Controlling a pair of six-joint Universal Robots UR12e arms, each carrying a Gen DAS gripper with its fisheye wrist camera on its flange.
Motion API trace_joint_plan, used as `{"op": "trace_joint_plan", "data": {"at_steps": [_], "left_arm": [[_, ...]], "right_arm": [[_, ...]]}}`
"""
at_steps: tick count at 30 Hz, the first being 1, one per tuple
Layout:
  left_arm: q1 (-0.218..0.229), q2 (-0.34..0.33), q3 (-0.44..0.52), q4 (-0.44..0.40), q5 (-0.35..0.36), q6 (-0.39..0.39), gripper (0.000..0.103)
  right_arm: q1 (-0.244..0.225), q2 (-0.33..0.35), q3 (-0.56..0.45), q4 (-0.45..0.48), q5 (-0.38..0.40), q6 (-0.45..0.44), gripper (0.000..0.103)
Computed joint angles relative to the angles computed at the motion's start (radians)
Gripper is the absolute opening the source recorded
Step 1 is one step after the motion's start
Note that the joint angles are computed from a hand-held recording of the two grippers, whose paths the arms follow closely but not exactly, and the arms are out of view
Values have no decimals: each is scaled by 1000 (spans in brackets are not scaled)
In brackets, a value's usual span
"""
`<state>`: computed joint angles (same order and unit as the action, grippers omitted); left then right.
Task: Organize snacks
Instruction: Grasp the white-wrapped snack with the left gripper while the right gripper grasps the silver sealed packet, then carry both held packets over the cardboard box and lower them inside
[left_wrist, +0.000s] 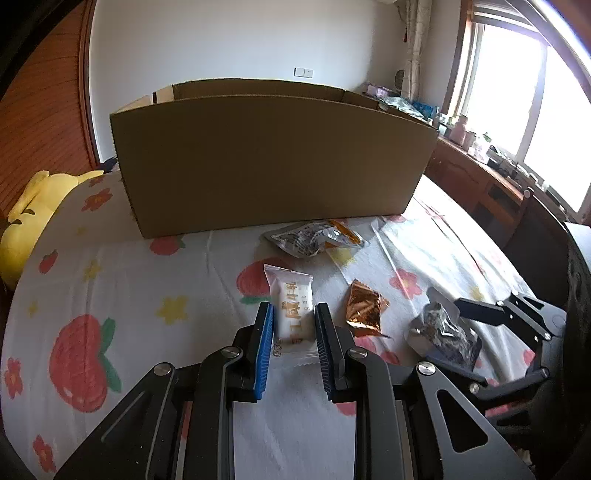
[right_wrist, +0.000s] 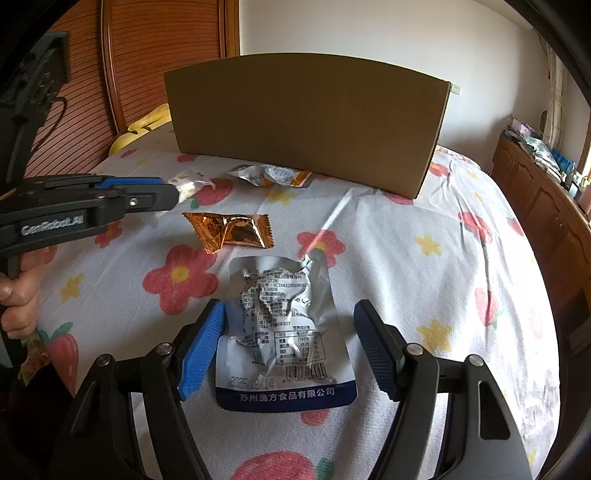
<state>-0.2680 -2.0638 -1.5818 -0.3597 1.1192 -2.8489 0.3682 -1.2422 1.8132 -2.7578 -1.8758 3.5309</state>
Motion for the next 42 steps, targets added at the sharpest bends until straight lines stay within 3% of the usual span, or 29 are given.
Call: {"op": "trace_joint_plan", "data": {"at_steps": [23,25,27,42], "left_arm": [[20,44,-64,59,-39,22,24],[21,45,-65,63,-40,22,24],[23,46,-66,67,-41,20,24],[27,47,-75,84,-55,16,24]], "right_arm": [[-8,2,-21,51,13,12,72],[-9,4,-24,53,18,10,71],[-8,5,-26,51,20,3,60],[-7,-1,-14,22,11,22,58]]}}
